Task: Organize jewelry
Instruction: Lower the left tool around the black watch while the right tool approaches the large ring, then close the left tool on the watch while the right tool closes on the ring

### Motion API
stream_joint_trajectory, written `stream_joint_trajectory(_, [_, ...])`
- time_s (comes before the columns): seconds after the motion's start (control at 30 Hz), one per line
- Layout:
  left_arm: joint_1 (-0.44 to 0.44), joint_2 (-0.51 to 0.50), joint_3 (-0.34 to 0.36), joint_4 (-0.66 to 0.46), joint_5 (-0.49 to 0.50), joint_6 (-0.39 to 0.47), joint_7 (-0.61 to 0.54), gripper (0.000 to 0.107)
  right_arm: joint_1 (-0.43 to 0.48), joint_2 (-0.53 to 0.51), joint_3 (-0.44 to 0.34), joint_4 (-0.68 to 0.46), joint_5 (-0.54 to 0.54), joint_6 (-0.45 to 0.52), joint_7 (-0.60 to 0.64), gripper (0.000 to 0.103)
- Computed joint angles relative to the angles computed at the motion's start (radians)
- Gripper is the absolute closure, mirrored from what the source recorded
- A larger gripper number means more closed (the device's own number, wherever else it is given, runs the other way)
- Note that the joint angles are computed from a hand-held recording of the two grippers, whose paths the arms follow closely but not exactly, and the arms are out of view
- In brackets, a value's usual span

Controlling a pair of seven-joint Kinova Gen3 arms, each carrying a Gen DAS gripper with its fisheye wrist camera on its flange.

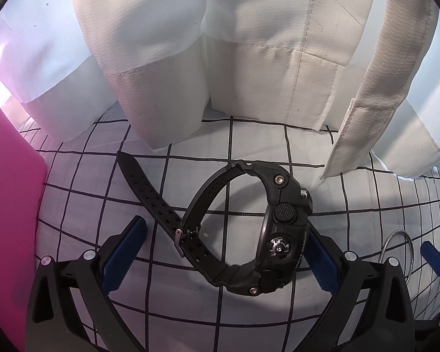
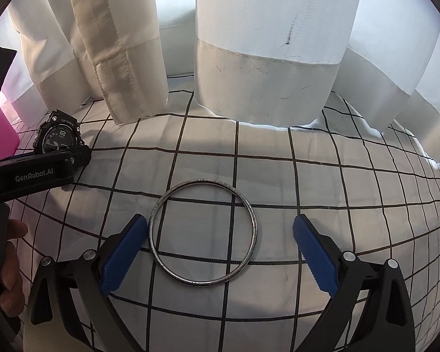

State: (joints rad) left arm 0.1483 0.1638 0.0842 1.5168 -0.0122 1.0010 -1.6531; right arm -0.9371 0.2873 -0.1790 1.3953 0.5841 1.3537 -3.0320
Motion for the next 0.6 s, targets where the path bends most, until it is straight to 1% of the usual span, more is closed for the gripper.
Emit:
stream_joint_trajectory(0.1, [-0.011, -0.018, 0.000, 0.037, 0.018, -0.045, -0.031, 0.010, 0.006, -0.006, -0.003, -0.002, -0.011, 0.006, 0.015, 0.009])
stream_joint_trajectory(0.3, [-0.012, -0.023, -0.003, 0.050, 0.018, -0.062, -0.025, 0.010, 0.041, 0.017, 0.007, -0.040, -0.058, -0.001, 0.081, 0.009])
stream_joint_trajectory(0.47, [-0.002, -0.022, -0.001, 0.048, 0.001, -0.057, 0.004, 0.010, 0.052, 0.029, 0.021, -0.054, -0.068, -0.016, 0.114, 0.009])
stream_joint_trajectory(0.57, [0.002, -0.026, 0.000, 0.043, -0.006, -0.040, 0.016, 0.012, 0.046, 0.018, 0.020, -0.042, -0.071, -0.023, 0.112, 0.010])
stream_joint_trajectory(0.6, [0.001, -0.027, 0.000, 0.041, -0.006, -0.034, 0.015, 0.014, 0.045, 0.017, 0.019, -0.041, -0.071, -0.024, 0.111, 0.010])
